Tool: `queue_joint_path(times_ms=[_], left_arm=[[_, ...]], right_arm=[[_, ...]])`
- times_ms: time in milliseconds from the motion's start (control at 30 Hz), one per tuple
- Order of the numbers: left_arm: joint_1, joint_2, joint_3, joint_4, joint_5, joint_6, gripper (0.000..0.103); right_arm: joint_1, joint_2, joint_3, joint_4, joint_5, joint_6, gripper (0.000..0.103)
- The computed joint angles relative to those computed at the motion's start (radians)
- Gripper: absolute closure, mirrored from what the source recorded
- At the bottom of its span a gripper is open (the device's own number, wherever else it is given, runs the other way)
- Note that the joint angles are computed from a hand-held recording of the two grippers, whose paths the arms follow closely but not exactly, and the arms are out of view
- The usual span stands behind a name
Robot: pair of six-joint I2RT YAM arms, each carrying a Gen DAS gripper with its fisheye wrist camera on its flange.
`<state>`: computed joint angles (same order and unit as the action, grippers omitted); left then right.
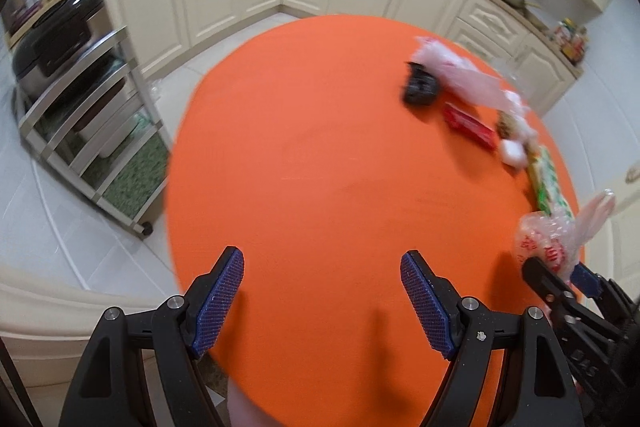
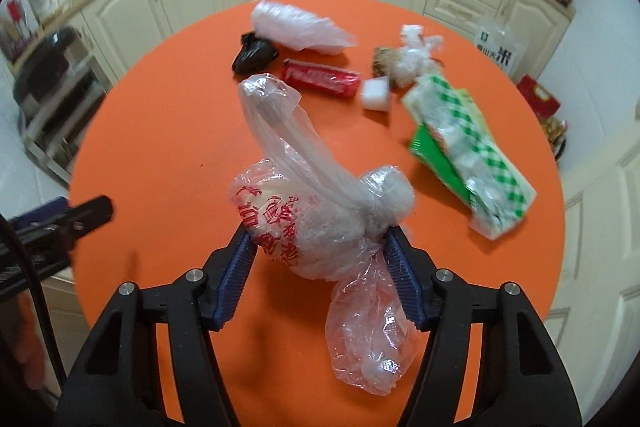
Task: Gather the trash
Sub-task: 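Grasp the green-checked packet with the left tool while the right tool holds the bag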
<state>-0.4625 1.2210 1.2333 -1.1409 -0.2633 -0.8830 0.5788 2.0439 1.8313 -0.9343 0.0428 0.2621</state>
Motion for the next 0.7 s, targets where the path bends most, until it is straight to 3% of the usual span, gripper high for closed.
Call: queue_joint_path(times_ms=[333, 700], left_arm=[[-0.160, 0.208, 0.204, 0.038, 0.006, 0.023, 0.026], [-0.216, 0.609, 0.660, 0.000, 0.099, 0.054, 0.026]], right_arm=[[-0.154, -0.323, -0.313, 0.123, 0.044, 0.063, 0.042], [-0.405, -0.407, -0.435, 0.188, -0.037, 0.010, 0.041]])
